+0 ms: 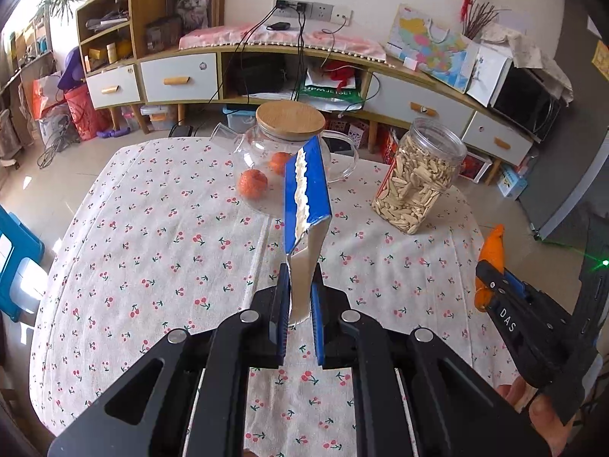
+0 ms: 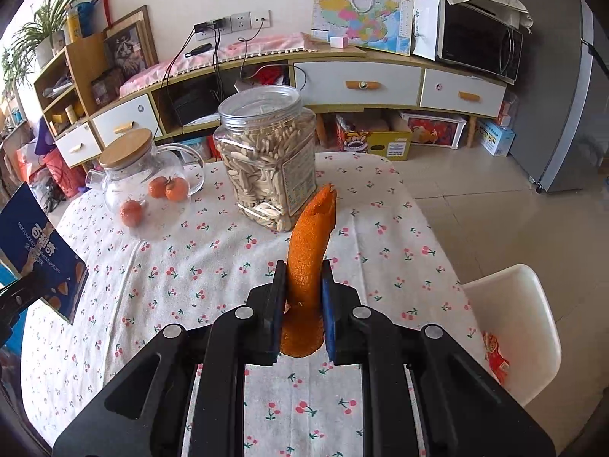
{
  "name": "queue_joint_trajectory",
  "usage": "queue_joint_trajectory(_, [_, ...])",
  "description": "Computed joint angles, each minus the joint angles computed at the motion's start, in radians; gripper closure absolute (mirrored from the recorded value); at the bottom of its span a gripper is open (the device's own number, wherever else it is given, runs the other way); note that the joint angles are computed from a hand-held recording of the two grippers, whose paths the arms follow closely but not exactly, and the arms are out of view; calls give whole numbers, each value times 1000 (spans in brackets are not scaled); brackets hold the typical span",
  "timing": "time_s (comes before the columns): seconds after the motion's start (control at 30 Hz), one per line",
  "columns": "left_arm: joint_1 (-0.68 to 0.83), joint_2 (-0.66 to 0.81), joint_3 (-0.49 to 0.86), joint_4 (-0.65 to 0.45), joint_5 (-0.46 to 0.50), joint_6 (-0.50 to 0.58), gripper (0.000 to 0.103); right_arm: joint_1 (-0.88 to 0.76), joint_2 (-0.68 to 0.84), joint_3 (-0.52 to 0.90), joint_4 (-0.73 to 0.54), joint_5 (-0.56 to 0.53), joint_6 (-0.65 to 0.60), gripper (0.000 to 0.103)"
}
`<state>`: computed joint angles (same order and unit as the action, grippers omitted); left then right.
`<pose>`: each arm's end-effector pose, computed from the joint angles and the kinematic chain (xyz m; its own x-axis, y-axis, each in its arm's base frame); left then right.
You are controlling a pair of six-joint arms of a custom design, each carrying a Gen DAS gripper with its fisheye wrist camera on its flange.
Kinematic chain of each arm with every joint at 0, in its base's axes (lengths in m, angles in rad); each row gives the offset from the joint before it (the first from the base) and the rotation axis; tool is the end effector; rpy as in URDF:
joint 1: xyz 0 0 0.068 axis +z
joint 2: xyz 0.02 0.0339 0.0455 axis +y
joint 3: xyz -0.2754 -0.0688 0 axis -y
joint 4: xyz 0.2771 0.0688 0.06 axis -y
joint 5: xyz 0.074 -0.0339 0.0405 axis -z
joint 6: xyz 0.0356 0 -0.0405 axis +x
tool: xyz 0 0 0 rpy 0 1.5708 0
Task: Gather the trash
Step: 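Carry the snack packet and orange peel to the white bin and open both tools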
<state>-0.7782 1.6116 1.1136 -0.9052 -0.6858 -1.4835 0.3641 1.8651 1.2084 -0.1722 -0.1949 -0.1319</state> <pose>0.2439 -0.2088 0.2089 -0.5275 -0.5626 -0.6366 -0.6587 0.7440 -0.1117 0.3990 0.1594 0.1751 -0.6209 -0.3747 -0.6886 -0.5581 0.8281 0.0527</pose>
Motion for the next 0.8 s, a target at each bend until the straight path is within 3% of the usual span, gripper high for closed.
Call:
queue_joint_trajectory(0.53, [-30,247,295,8,-29,93,92,-247,-10,-9,44,-49,-84,87])
queue_joint_trajectory(0.8, [-43,422,526,-26,-25,167,92,-396,96,105,24,-56,-95,85])
